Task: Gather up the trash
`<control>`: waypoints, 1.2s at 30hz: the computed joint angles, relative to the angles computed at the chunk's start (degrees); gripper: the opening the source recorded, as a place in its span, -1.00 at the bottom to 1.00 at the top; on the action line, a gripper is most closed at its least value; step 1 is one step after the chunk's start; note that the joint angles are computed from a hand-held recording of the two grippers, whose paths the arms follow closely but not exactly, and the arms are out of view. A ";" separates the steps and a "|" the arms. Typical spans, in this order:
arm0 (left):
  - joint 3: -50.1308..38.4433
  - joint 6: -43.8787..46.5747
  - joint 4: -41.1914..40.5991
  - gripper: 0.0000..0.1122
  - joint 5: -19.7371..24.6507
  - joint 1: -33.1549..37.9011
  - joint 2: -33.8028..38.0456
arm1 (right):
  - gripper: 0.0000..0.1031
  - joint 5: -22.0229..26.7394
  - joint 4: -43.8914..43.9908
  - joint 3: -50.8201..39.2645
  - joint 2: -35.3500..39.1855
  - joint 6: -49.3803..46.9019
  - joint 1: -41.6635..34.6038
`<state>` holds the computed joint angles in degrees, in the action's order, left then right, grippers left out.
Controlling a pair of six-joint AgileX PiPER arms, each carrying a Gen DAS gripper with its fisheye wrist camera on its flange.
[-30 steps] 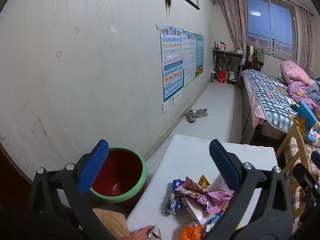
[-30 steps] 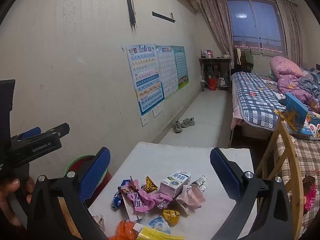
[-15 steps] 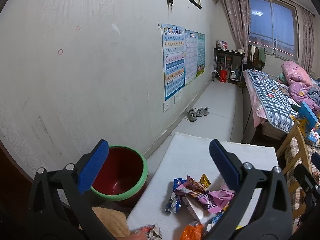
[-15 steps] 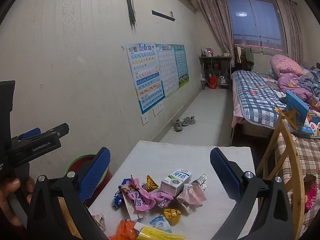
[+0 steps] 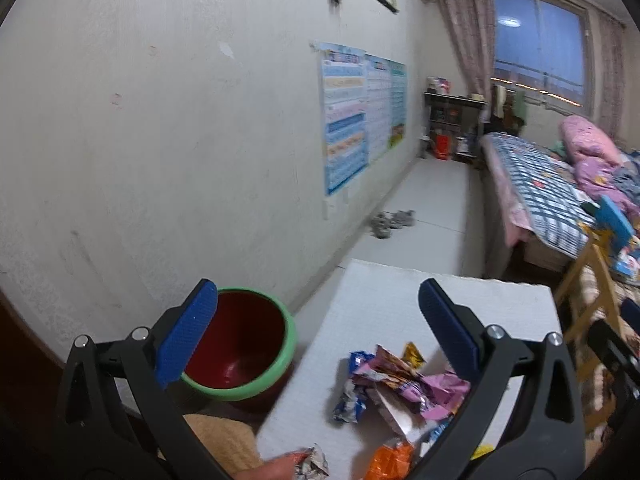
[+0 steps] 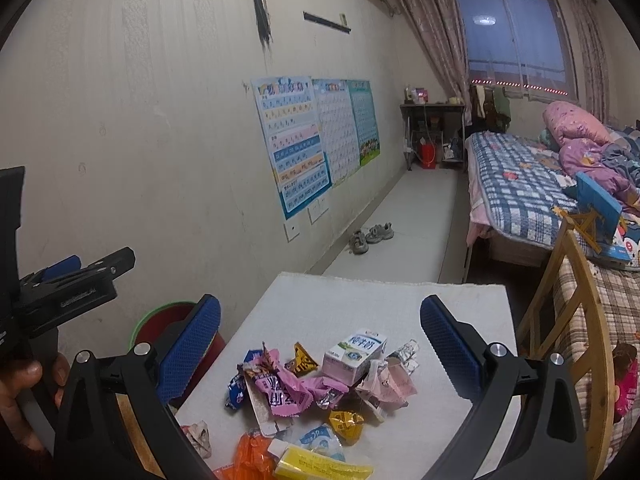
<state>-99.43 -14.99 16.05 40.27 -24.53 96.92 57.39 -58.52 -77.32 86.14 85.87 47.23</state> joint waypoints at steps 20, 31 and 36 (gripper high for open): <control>22.67 29.40 -23.29 0.51 5.14 11.29 4.00 | 0.66 -16.91 26.98 15.71 3.73 -16.92 -6.50; 13.81 27.99 -21.01 0.47 14.85 11.99 14.61 | 0.66 -22.67 40.96 16.21 11.12 -32.26 -8.73; 13.66 28.39 -19.42 0.47 14.72 10.10 16.71 | 0.66 -20.95 44.02 13.12 13.17 -37.86 -10.39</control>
